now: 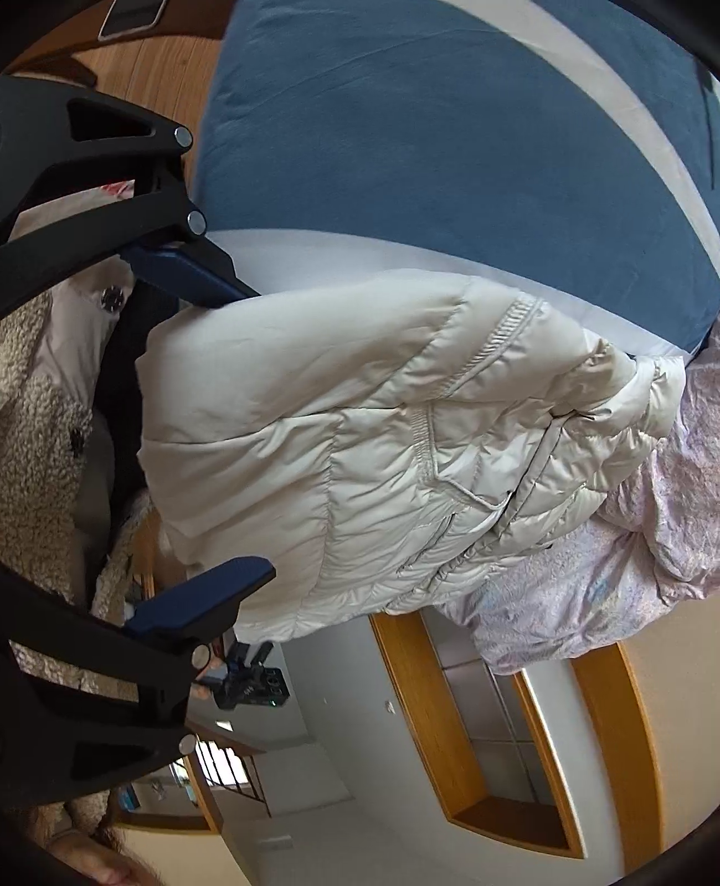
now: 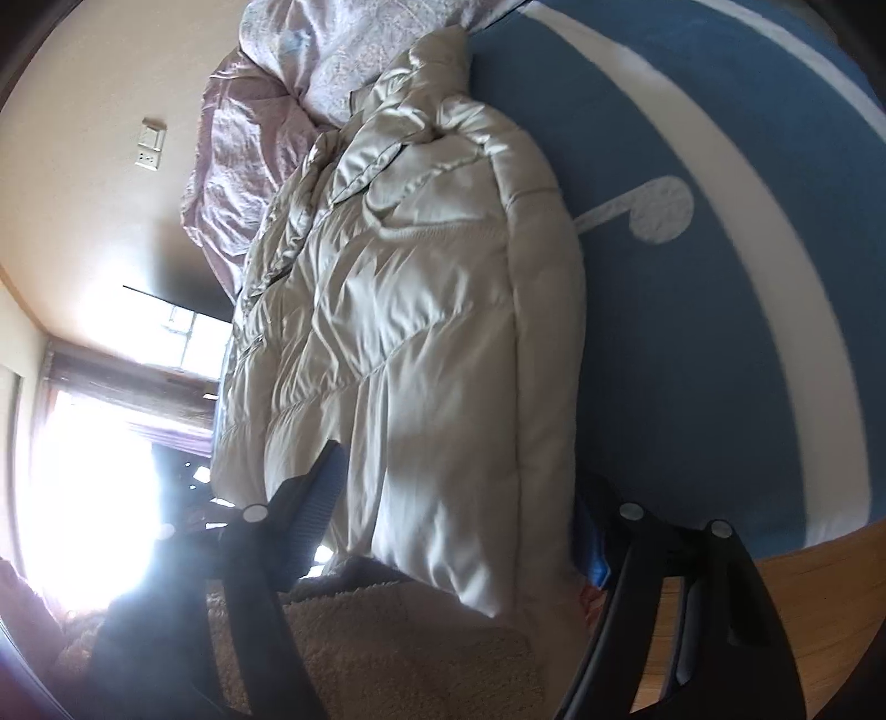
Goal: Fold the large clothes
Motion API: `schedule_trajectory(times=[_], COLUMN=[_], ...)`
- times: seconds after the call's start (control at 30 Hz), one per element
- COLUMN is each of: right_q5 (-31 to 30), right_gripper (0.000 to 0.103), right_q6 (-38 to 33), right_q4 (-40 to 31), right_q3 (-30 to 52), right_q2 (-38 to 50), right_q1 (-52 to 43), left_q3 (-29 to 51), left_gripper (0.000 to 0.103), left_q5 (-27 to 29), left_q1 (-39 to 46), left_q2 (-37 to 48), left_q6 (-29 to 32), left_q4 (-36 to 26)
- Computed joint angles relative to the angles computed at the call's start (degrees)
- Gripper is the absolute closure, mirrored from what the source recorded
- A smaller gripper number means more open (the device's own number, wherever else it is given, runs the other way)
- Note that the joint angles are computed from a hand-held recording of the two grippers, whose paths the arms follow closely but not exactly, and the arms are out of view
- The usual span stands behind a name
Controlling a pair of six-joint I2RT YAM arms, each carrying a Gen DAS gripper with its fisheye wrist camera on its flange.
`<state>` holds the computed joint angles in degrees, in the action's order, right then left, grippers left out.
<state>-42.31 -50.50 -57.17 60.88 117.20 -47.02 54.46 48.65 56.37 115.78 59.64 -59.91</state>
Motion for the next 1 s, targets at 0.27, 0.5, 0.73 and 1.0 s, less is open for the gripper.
schedule_trajectory(times=[0.27,0.5,0.73,1.0], right_q5=[-3.2,-5.7,-9.5,-13.5], right_gripper=[0.043,0.056,0.080,0.086], right_q6=[-4.7,-6.3,-6.5,-3.5], right_q4=[-4.7,-5.4,-2.2,4.4], right_q3=[1.3,0.2,-3.4,-9.1], right_q2=[4.3,6.7,2.3,-7.2], right_q1=[-1.5,-1.7,-2.0,-1.3], left_q3=[0.6,-1.6,-5.6,-6.2], left_gripper=[0.025,0.039,0.081,0.087], left_q5=[4.8,4.1,2.9,6.4], left_q1=[3.1,3.0,0.9,1.9], left_q2=[5.8,3.7,-4.5,-11.7], left_q6=[3.2,1.0,-5.7,-6.6], left_q4=[-4.0,-0.8,6.4,7.2])
